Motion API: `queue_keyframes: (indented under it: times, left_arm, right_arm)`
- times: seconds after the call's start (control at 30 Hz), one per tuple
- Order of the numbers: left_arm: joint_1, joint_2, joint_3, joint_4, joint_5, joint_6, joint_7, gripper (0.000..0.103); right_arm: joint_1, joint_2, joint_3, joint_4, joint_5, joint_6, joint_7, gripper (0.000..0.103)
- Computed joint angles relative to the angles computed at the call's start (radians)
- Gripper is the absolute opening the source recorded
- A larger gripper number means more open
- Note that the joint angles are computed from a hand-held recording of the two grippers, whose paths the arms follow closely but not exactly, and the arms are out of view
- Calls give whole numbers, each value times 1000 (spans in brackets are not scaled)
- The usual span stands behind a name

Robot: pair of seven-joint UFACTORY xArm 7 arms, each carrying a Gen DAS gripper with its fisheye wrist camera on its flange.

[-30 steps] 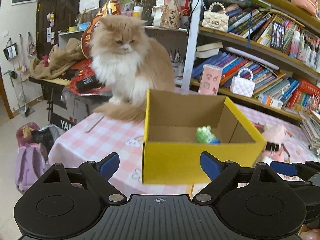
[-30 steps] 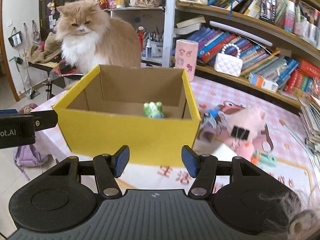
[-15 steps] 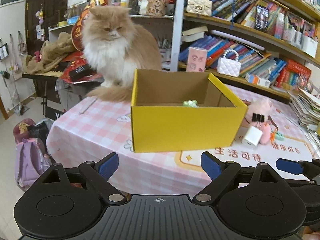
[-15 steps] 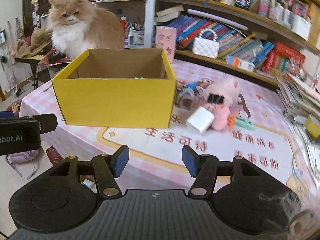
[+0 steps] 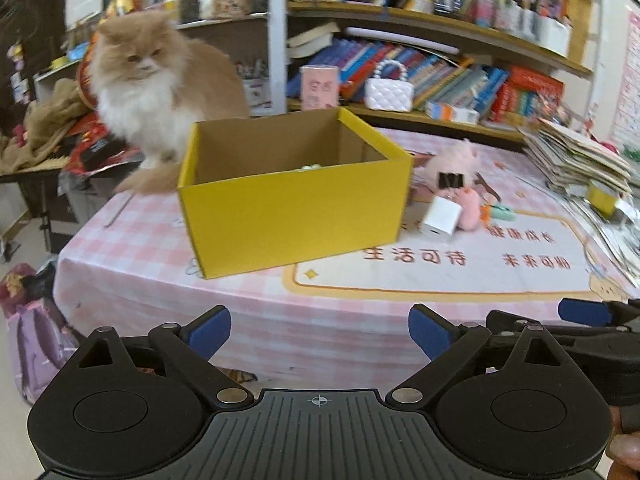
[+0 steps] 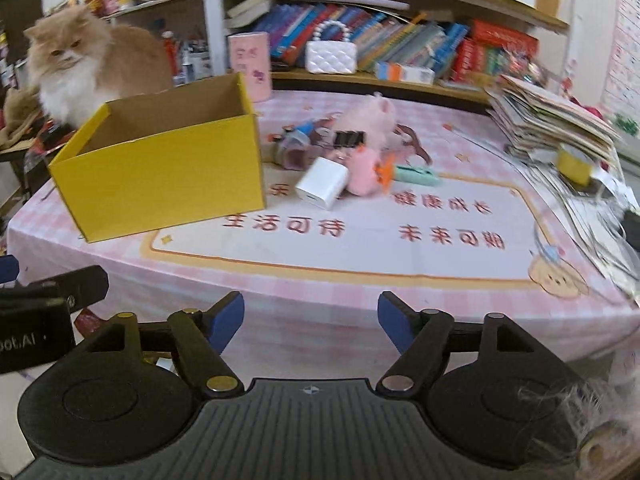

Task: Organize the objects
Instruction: 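Move both tools back toward the remaining items on the table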

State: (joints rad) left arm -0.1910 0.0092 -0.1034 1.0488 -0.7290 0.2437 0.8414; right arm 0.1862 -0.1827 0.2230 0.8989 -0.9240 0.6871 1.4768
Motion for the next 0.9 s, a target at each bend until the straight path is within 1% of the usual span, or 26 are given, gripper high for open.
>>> queue_keyframes:
  times: [0.07, 0.2, 0.33, 0.47, 0.7, 0.9]
  left_arm:
    - [-4, 0, -4, 1, -14, 3, 17, 97]
    - [-10, 10, -11, 11, -7, 23, 10, 98]
    - [-20, 24, -25, 27, -7, 42, 23, 98]
    - [-30, 47, -42, 52, 4, 62, 24, 98]
    - [-41, 101, -73, 109, 53, 77, -18, 98]
    - [-46, 156, -96, 164, 117, 83, -89, 101]
  right_arm:
    - [-1, -12, 1, -9, 3, 13, 8, 74]
    - [-6, -35, 3, -29, 17, 37, 6, 75]
    - [-19, -60, 3, -53, 35, 59, 8, 77]
    - [-40, -87, 3, -80, 47, 70, 5, 78]
    - [-83, -112, -7, -105, 68, 80, -13, 80]
    - [-115, -96, -30, -100, 89, 62, -70, 85]
